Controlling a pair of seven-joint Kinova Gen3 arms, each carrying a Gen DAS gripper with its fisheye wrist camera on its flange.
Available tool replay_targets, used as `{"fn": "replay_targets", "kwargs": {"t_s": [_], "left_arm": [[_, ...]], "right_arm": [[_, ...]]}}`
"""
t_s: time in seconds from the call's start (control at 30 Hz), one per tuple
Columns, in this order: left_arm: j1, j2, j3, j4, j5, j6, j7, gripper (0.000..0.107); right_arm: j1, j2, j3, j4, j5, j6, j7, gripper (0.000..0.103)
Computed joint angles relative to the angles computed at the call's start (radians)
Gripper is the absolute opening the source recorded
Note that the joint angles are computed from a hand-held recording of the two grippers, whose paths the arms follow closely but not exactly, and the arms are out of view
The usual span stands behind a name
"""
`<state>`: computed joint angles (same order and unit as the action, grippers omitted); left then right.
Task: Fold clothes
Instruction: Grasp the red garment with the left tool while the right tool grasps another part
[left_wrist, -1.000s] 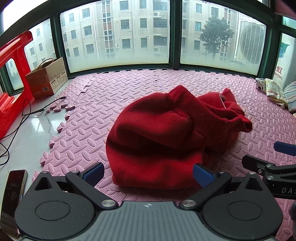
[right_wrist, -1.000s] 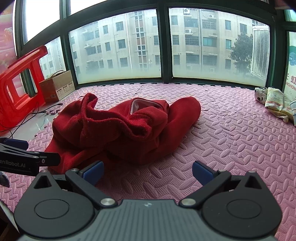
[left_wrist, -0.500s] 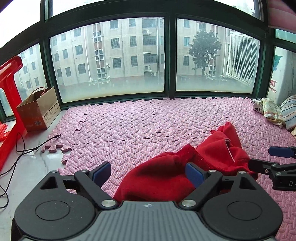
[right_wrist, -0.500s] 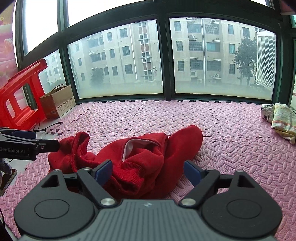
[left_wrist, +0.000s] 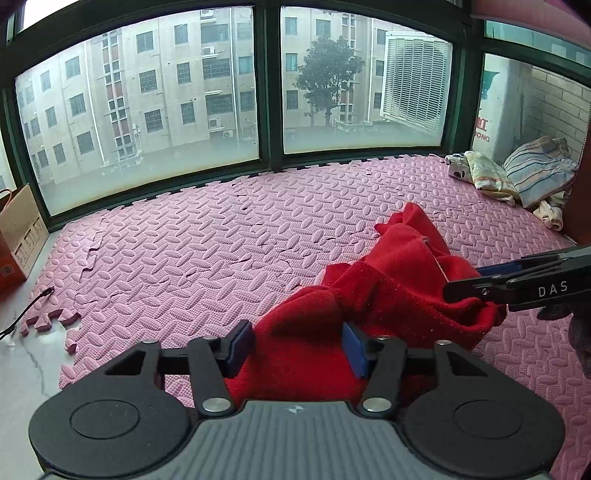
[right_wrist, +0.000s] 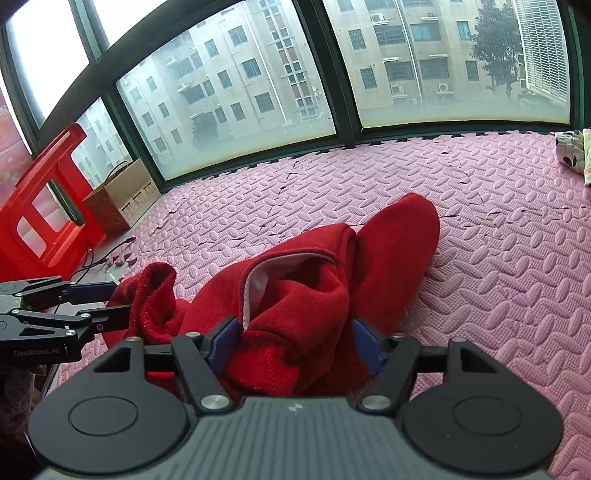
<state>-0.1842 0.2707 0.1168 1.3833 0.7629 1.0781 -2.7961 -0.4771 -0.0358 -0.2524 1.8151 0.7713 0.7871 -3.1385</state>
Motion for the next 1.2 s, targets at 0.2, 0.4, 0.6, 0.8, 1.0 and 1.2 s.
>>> {"fn": "replay_targets", "kwargs": {"t_s": [0.2, 0.4, 0.6, 0.8, 1.0, 1.2], "left_arm": [[-0.033, -0.027, -0.004, 0.043, 0.064, 0.013, -0.05, 0.008], [-0.08, -0.083, -0.042, 0.093, 0.165, 0.073, -0.118, 0.007], [-0.126, -0.143, -0.105, 0.153, 0.247, 0.21, -0.218, 0.006], [-0.151, -0.174, -0.161, 0.195, 0.248, 0.349, -0.273, 0.006], [-0.135, -0.195, -0.182, 0.233, 0.21, 0.358, -0.29, 0.006], [-0.142, -0.198, -0.197, 0.245, 0.209, 0.371, -0.279, 0.005]], "right_arm": [[0.01, -0.033, -0.019, 0.033, 0.023, -0.04, -0.039, 0.035], [0.004, -0.079, -0.08, 0.05, 0.105, 0.023, -0.124, 0.025], [0.0, -0.166, -0.161, 0.076, 0.114, 0.093, -0.135, 0.019], [0.014, -0.237, -0.273, 0.086, 0.056, 0.162, -0.1, 0.013], [0.055, -0.231, -0.298, 0.103, 0.006, 0.188, -0.116, 0.028], [0.071, -0.188, -0.241, 0.145, -0.003, 0.109, -0.135, 0.049]]}}
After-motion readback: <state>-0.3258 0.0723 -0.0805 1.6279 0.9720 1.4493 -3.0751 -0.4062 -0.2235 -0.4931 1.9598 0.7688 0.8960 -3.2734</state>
